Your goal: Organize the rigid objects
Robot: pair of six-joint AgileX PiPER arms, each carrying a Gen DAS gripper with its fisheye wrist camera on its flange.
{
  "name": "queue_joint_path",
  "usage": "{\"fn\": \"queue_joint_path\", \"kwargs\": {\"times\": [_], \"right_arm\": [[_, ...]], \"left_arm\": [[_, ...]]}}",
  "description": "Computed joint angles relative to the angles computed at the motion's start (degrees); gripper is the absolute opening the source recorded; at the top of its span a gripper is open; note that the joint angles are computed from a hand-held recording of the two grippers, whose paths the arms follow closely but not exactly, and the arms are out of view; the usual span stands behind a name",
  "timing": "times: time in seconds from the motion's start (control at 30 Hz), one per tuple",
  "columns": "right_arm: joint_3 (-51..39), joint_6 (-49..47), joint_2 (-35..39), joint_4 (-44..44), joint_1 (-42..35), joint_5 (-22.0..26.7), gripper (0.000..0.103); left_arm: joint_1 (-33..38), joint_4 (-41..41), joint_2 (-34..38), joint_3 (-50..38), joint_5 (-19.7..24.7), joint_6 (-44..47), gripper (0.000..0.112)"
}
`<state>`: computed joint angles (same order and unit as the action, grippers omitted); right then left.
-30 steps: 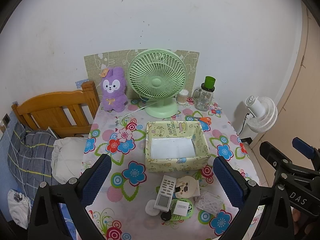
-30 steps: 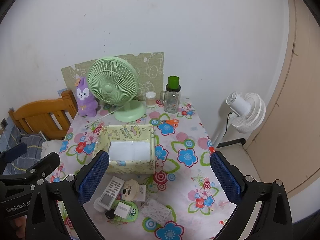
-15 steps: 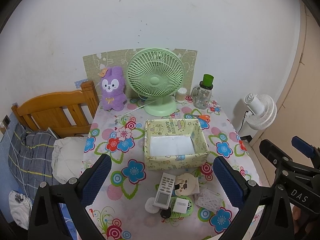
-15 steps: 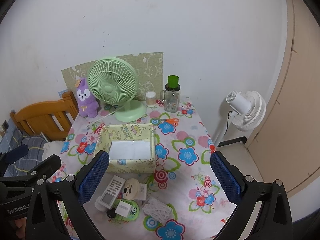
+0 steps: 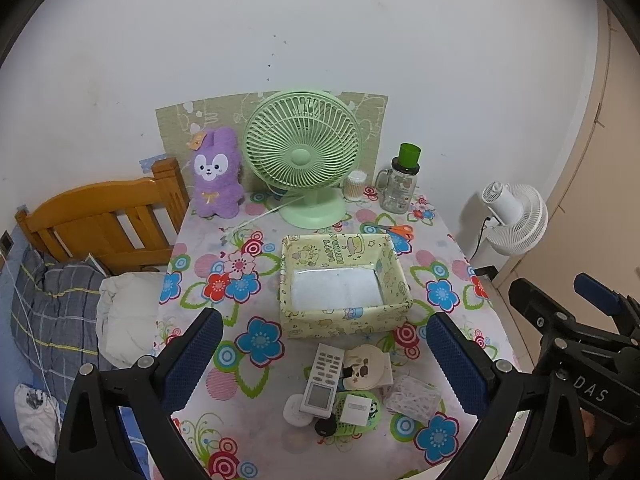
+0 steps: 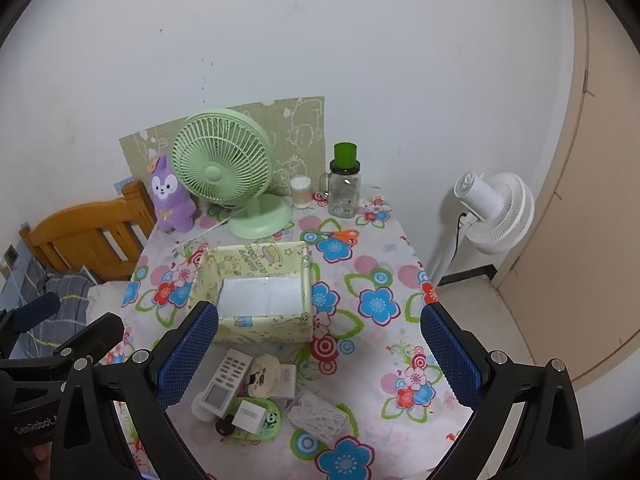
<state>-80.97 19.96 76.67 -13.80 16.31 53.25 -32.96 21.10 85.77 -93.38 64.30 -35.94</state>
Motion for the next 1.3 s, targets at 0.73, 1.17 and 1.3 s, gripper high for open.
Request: {"fn": "queue_joint_path", "kwargs": {"times": [0.73,1.17,1.3], "right_arm": [[1.69,-1.32,3.44,4.26,-4.27,-4.39,0.103],[6.74,-3.02,6.65,6.02,-5.57,-9.65,0.102],[8.74,-3.09,7.7,6.55,-5.71,-11.41,0.102]], "left_arm": [[3.57,-5.26,4.17,0.27,-4.12,4.6,0.103],[5.46,-7.12,6.79,4.79,-8.57,4.02,0.103],[6.5,-8.38,7.95,6.0,-9.18,4.73,0.102]]}}
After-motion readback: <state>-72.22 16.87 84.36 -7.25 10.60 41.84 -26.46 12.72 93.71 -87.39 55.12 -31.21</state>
